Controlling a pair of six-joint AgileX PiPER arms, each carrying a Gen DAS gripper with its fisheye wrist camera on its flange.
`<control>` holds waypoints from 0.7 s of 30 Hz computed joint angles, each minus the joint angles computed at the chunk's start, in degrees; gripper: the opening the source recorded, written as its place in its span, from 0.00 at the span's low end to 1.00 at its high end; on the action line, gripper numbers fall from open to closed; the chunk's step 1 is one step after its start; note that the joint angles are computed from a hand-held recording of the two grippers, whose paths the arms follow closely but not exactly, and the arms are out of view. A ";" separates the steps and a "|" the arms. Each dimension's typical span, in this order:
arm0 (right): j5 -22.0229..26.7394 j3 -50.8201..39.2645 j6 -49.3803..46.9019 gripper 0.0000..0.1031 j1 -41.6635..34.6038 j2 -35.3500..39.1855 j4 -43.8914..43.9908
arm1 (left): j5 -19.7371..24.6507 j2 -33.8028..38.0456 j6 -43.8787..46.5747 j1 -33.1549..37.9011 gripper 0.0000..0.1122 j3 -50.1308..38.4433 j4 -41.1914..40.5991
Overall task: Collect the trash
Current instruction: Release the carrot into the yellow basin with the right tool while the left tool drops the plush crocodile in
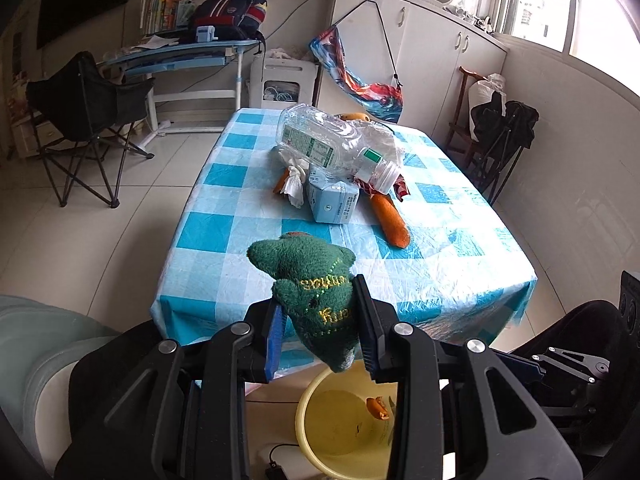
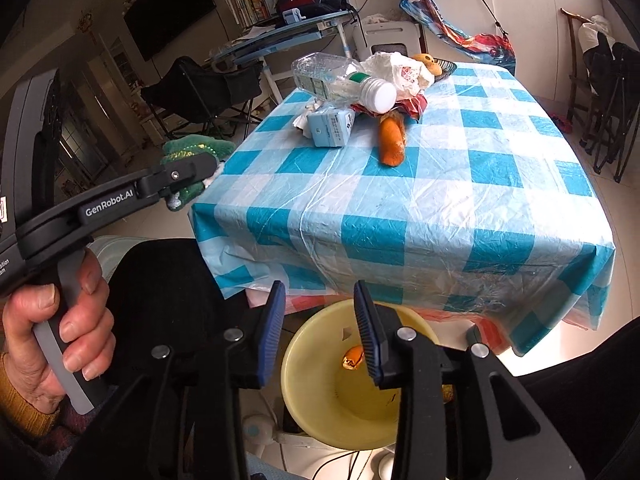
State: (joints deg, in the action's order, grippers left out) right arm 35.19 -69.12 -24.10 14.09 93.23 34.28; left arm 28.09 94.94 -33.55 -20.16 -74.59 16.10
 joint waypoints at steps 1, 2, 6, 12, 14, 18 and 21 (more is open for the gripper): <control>-1.31 1.20 -1.26 0.42 -0.30 -0.96 1.57 | 0.07 -0.50 -0.07 -0.51 0.27 0.58 0.05; -2.96 2.49 -2.44 0.45 -0.44 -2.08 3.15 | 0.07 -0.96 0.10 -1.02 0.27 1.20 -0.17; -9.57 7.28 -8.68 0.58 -1.17 -6.62 10.68 | 1.17 -0.92 7.37 -3.73 0.28 2.26 -5.42; -17.37 11.96 -12.93 0.66 -1.01 -10.15 17.16 | 6.29 0.59 9.51 -10.69 0.51 2.45 -1.73; -18.32 12.29 -12.93 0.67 -1.24 -10.48 17.96 | 5.96 -1.01 3.53 -12.57 0.61 3.85 4.63; -19.70 12.29 -12.51 0.69 -0.79 -10.02 17.86 | 6.83 -3.82 -5.15 -12.45 0.67 4.58 12.98; -20.12 12.57 -10.80 0.71 -0.48 -10.67 15.67 | 6.54 -5.79 -8.55 -10.75 0.68 5.40 14.89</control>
